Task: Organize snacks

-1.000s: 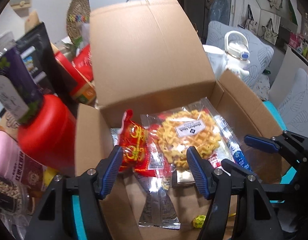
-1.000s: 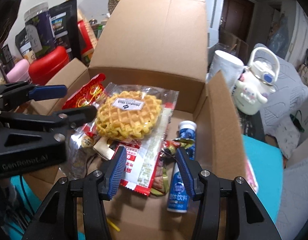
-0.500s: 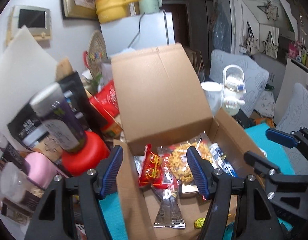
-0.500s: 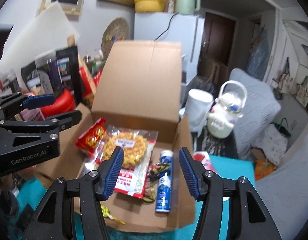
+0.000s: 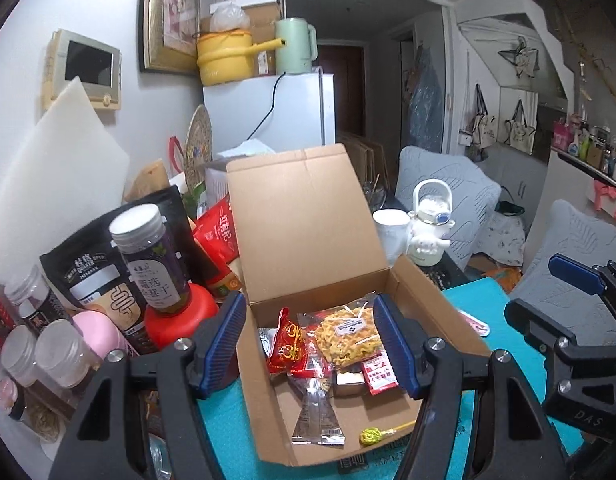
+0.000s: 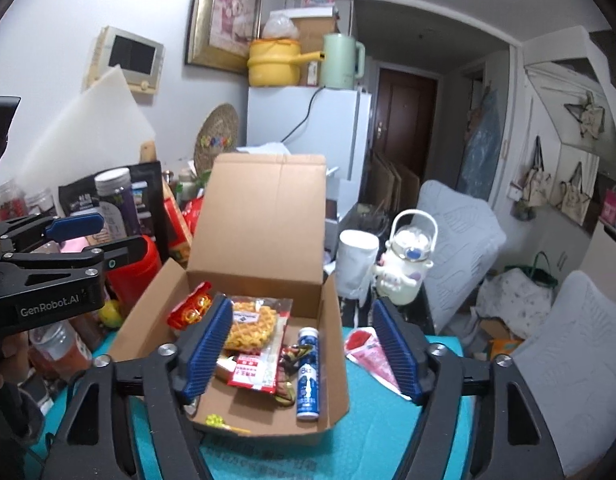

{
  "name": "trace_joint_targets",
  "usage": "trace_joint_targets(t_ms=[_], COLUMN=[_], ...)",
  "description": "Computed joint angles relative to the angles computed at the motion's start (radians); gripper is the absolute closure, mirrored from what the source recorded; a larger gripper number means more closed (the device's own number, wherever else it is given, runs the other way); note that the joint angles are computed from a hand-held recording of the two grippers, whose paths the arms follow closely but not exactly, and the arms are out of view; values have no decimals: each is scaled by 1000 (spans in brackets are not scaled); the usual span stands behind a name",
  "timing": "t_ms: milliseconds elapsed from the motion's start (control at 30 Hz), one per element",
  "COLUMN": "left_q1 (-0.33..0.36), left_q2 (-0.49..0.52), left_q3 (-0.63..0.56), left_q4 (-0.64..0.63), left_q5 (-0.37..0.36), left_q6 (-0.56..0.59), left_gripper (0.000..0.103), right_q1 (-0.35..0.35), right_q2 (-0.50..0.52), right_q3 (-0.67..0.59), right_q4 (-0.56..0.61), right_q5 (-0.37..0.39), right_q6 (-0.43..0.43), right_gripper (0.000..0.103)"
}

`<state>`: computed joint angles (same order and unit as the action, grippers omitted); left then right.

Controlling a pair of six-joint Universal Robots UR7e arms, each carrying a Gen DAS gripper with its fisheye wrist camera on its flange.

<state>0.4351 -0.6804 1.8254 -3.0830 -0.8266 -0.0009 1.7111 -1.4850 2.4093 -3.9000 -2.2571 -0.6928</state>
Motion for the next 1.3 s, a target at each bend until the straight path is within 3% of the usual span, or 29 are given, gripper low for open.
trace_joint_targets(t_ms=[100, 367, 500, 933, 1300], left_q1=[-17, -55, -69, -68, -66], left_q2=[-24, -91, -113, -153, -158], left_q3=[37, 133, 178, 273, 293], left_q4=[-37, -79, -89, -6, 16], left_q5=[5, 5, 12, -24, -49], left_q6=[7, -10, -30, -134, -161], left_gripper=[28, 26, 26, 26, 26], right_q1=[28, 92, 121, 123, 113], right_q2=[2, 24, 53, 80, 76], right_q3=[17, 55, 64, 154, 176], right_q4=[-44, -165, -202, -172, -145], right_q5=[-27, -98, -149, -205, -194], right_q6=[-7, -6, -16, 136, 170], right_gripper=[22, 13, 12, 12, 12])
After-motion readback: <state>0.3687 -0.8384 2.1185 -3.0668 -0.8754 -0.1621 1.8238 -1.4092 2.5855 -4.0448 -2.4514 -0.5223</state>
